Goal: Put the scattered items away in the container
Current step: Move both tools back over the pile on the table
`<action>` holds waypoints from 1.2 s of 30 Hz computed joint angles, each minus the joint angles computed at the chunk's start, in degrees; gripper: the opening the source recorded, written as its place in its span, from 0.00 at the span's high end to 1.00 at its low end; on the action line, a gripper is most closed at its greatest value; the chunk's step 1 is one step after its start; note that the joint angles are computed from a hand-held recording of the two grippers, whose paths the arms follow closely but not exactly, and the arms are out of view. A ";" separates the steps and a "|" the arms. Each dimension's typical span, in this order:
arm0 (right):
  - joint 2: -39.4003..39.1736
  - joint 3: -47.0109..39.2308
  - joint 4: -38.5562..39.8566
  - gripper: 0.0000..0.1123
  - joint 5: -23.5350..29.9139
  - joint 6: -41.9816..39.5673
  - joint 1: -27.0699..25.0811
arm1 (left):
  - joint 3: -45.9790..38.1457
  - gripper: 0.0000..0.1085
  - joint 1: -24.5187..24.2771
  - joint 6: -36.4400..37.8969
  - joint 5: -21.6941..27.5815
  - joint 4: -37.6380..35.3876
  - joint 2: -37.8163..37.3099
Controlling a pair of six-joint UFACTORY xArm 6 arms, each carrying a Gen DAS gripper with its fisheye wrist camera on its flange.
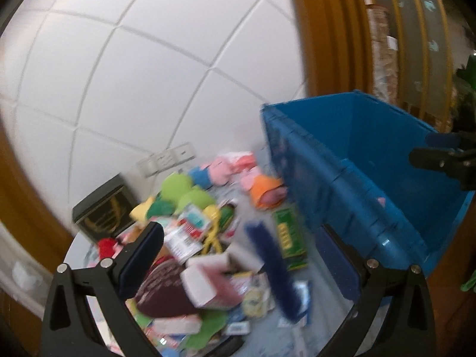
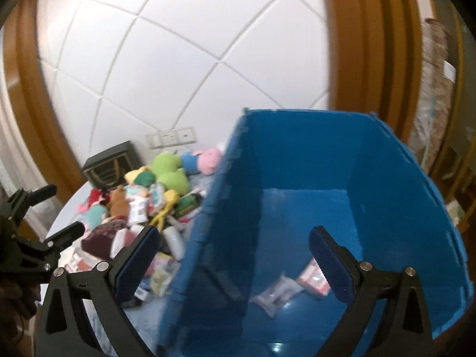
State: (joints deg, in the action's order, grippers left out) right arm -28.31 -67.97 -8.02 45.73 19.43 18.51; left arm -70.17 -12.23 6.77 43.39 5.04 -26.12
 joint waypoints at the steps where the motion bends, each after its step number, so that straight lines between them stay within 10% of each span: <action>1: 0.64 -0.60 -0.92 0.10 0.10 0.88 1.55 | 0.85 0.05 1.64 0.79 0.32 -0.98 -0.94; 20: 13.06 -9.08 -14.93 0.10 6.42 18.32 22.34 | 13.09 0.05 29.92 28.32 5.97 -22.76 -8.36; 36: 28.78 -14.60 -16.42 0.10 5.70 20.37 26.07 | 6.51 0.05 33.78 29.80 7.49 -29.45 9.58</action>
State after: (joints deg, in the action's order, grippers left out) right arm 0.47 -82.57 -24.43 51.43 39.80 44.58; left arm -63.66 21.55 36.57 50.89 -24.41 -16.54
